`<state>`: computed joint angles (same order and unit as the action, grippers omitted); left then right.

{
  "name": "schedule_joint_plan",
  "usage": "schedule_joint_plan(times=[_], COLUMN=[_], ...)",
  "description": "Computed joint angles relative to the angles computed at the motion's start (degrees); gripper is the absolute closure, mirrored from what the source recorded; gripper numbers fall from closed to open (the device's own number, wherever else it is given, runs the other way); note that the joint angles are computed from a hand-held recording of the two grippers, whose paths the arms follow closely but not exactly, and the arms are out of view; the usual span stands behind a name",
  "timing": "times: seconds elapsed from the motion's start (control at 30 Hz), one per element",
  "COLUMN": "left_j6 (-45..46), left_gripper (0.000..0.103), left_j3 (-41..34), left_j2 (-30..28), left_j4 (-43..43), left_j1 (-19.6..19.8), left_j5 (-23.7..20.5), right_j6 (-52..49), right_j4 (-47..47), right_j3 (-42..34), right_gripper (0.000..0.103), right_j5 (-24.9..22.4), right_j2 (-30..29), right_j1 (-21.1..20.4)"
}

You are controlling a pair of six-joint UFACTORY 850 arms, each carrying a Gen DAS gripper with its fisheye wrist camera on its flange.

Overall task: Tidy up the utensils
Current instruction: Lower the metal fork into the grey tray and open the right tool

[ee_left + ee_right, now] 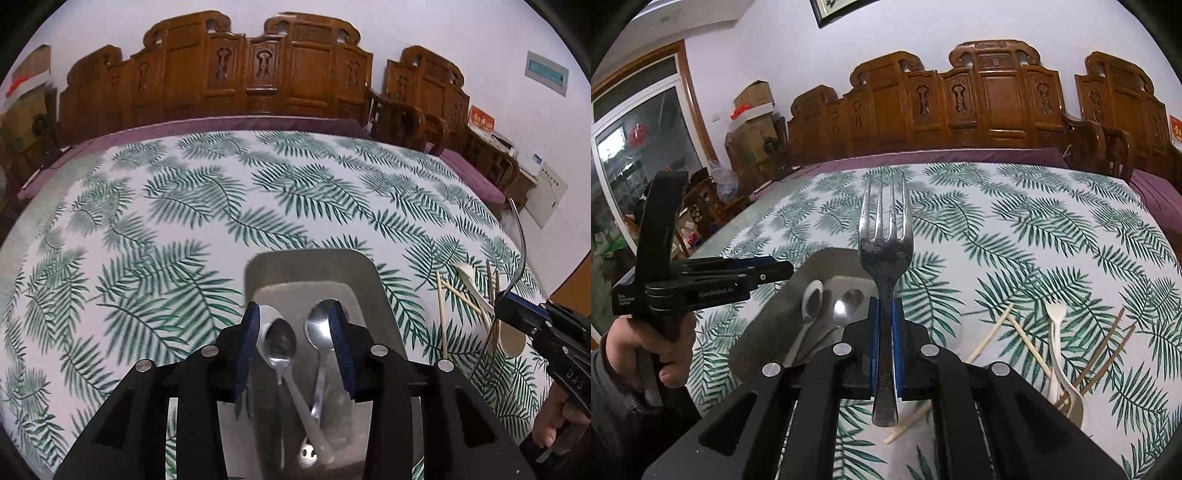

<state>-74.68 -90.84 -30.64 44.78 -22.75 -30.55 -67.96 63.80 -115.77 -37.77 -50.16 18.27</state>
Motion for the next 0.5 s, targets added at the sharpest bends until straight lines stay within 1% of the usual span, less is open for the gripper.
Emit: schedule_joint_plan(times=[0.27,0.4,0.5], left_j6=[-4.69,-6.66,-7.67], left_gripper=[0.067,0.066,0.066], left_j3=[2.62,3.78,4.46], left_j2=[2.55,3.6,4.14], left_j4=[4.9,6.63,7.38], left_j1=[0.43,0.66,0.91], left_j5=[-0.88,-1.23,-1.39], right_j6=[0.59,2.15,4.28], right_j4=[0.18,0.44,-1.25], right_j3=[-2.65,-5.16,-7.19], right_gripper=[0.095,0.095,0.095], right_j5=[-1.07,-2.34,-2.63], right_j2=[-0.09,-1.28,-2.66], right_j1=[2.12,3.32,4.45])
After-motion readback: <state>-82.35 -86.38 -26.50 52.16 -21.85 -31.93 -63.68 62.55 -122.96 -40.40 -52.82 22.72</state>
